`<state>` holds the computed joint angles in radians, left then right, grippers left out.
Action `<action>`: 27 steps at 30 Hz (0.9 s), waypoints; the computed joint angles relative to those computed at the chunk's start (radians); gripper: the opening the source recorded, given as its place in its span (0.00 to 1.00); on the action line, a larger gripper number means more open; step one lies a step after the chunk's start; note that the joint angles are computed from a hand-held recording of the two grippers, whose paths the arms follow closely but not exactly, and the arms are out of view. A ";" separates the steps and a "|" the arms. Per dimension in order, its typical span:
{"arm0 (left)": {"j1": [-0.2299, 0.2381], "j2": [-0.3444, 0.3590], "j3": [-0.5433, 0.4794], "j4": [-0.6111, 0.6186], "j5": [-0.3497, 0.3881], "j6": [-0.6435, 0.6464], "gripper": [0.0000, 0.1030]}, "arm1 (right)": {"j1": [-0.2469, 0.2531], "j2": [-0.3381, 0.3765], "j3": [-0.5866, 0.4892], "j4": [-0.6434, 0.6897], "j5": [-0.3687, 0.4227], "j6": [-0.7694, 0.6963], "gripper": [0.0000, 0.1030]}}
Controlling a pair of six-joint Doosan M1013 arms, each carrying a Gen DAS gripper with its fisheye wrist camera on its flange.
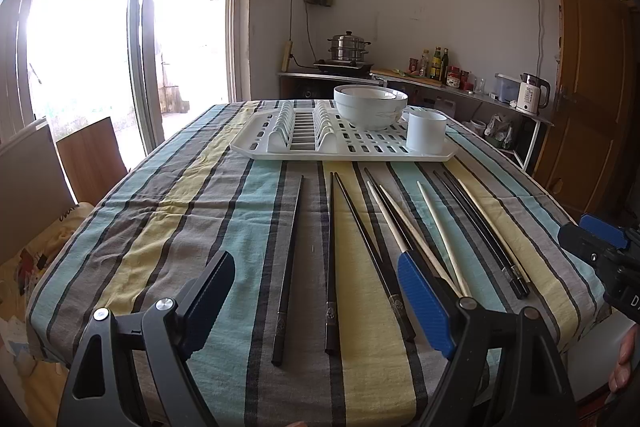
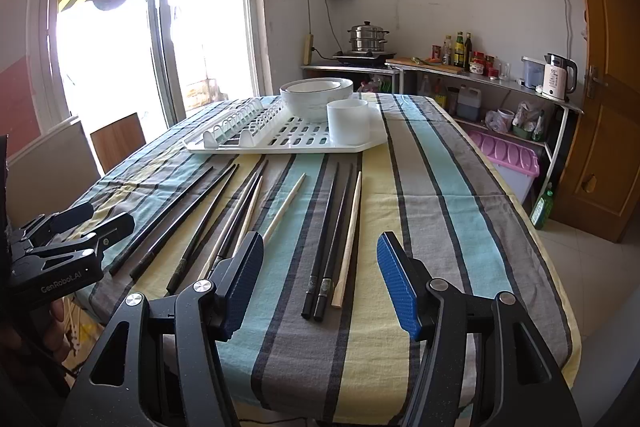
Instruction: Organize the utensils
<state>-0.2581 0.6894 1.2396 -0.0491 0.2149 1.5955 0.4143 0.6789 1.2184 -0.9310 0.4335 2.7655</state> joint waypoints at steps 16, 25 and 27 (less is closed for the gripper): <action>0.000 -0.003 0.001 -0.025 0.003 0.020 0.82 | 0.000 0.001 0.000 -0.005 0.000 0.005 0.58; 0.000 -0.004 0.003 -0.042 0.004 0.036 0.81 | 0.000 0.001 0.000 -0.006 0.000 0.006 0.58; 0.001 -0.004 0.003 -0.047 0.005 0.040 0.81 | 0.000 0.001 -0.001 -0.003 0.000 0.003 0.58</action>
